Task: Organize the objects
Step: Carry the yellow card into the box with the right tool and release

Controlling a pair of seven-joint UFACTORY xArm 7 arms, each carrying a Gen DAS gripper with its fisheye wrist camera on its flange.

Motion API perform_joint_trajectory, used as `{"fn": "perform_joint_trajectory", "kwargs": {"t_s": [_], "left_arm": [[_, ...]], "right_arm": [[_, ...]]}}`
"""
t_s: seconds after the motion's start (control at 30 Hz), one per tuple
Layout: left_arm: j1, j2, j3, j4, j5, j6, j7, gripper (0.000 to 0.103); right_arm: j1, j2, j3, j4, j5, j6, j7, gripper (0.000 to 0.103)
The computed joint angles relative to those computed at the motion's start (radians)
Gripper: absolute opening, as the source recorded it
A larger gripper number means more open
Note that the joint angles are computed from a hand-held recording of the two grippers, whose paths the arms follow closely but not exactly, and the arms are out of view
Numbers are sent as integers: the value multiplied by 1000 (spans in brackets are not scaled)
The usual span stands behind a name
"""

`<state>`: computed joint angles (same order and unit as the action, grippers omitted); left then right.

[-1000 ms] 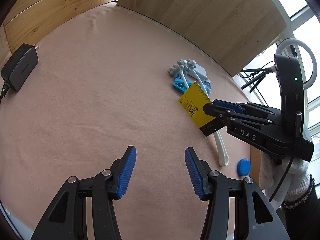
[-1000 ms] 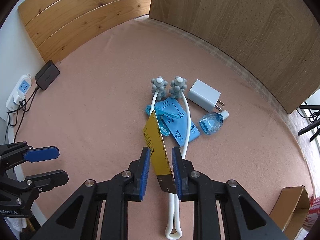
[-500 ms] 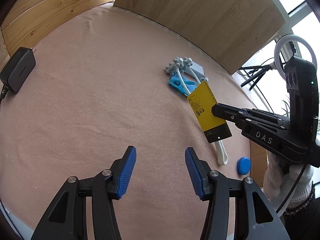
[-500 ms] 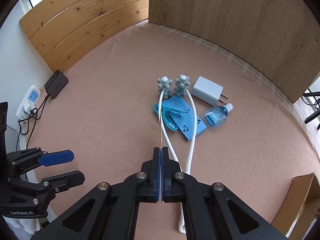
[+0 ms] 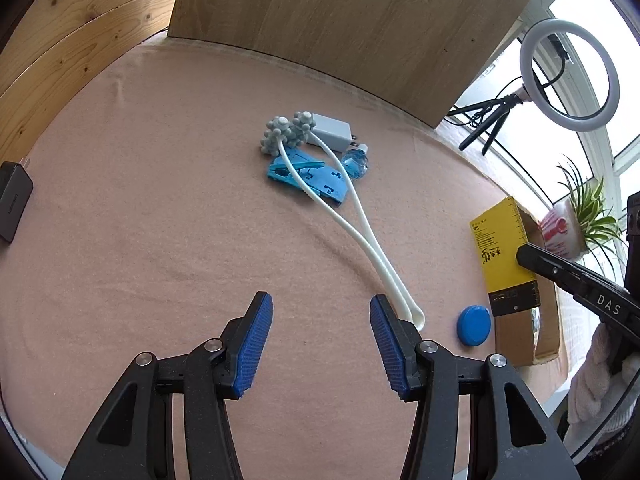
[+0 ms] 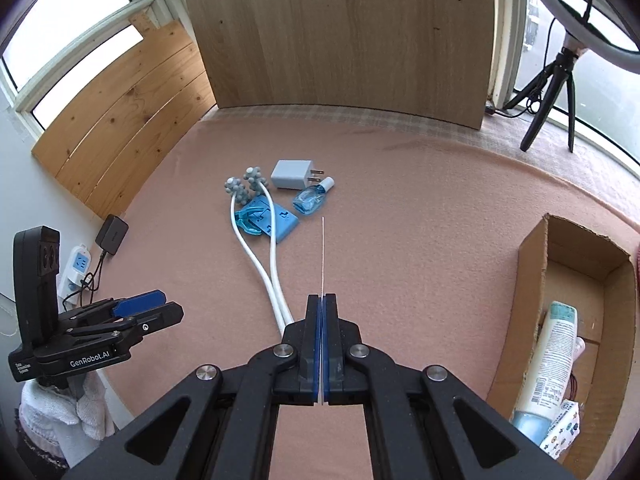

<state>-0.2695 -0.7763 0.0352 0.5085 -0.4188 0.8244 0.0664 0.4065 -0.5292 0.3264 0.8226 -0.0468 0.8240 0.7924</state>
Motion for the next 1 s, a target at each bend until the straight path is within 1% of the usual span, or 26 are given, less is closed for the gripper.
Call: {"fn": "perform_joint_trajectory", "kwargs": {"t_s": [0.13, 0.27, 0.43, 0.53, 0.73, 1.0], "left_arm": [[-29, 21, -59, 33, 19, -24, -21, 54], [-65, 57, -98, 67, 40, -54, -43, 54], [-115, 119, -122, 103, 44, -87, -57, 55], [-136, 148, -126, 117, 42, -99, -62, 55], [-163, 193, -144, 141, 49, -115, -77, 55], [-168, 228, -149, 156, 62, -121, -92, 55]], "right_arm": [[-20, -149, -22, -76, 3, 65, 27, 1], [-56, -268, -29, -121, -2, 142, 42, 1], [-110, -382, -31, -161, -18, 245, 49, 1], [-135, -431, -40, -184, -19, 289, 49, 1], [-169, -502, -53, -223, -14, 332, 38, 1], [-190, -506, -53, -235, -8, 338, 14, 1]]}}
